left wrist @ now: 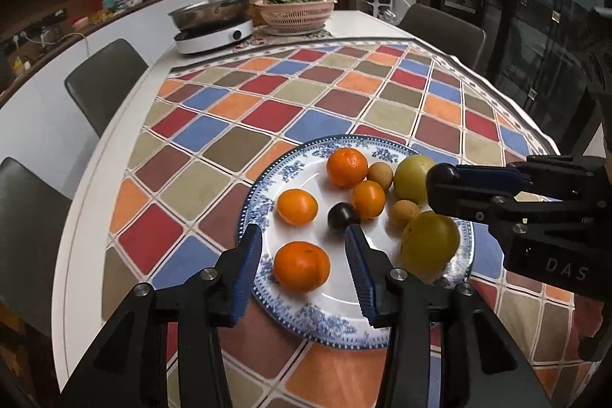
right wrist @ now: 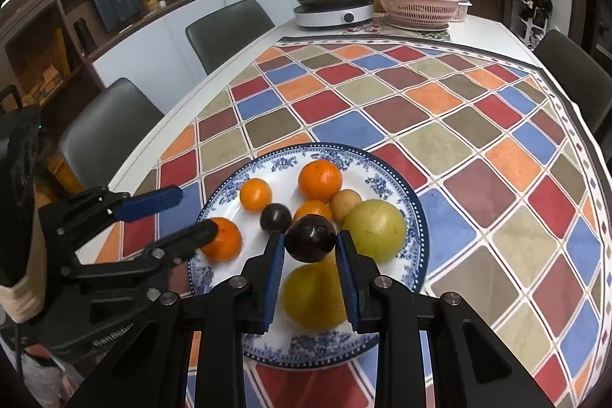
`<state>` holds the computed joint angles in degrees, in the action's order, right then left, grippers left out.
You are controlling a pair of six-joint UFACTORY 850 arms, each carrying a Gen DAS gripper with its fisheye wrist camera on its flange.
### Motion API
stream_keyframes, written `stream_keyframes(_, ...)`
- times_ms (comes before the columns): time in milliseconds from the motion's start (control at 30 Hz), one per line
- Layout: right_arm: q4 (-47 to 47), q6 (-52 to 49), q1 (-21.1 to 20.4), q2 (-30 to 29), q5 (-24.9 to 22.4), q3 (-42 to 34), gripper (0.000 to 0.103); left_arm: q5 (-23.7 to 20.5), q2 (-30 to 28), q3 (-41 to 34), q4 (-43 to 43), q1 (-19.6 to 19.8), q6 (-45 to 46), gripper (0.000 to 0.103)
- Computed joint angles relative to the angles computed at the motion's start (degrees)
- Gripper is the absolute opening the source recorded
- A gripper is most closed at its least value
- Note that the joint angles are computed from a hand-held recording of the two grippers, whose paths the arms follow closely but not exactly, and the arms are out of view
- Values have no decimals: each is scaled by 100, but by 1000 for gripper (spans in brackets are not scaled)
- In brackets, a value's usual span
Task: Organize fruits
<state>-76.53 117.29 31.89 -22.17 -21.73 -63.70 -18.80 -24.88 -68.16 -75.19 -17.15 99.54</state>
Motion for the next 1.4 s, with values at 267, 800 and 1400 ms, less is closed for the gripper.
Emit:
stream_keyframes(267,-354,262,293,253,-462,158,42,49,614,561,-881,131,717,49)
stream_keyframes(800,107,724,1552,1013,-2425,654,70,-105,2338,2117,-2650,424,2241,76)
stream_keyframes(1400,872,1199,2841,1278,-3925,898,82,-289,3753,3373,-3278,687,2881,100)
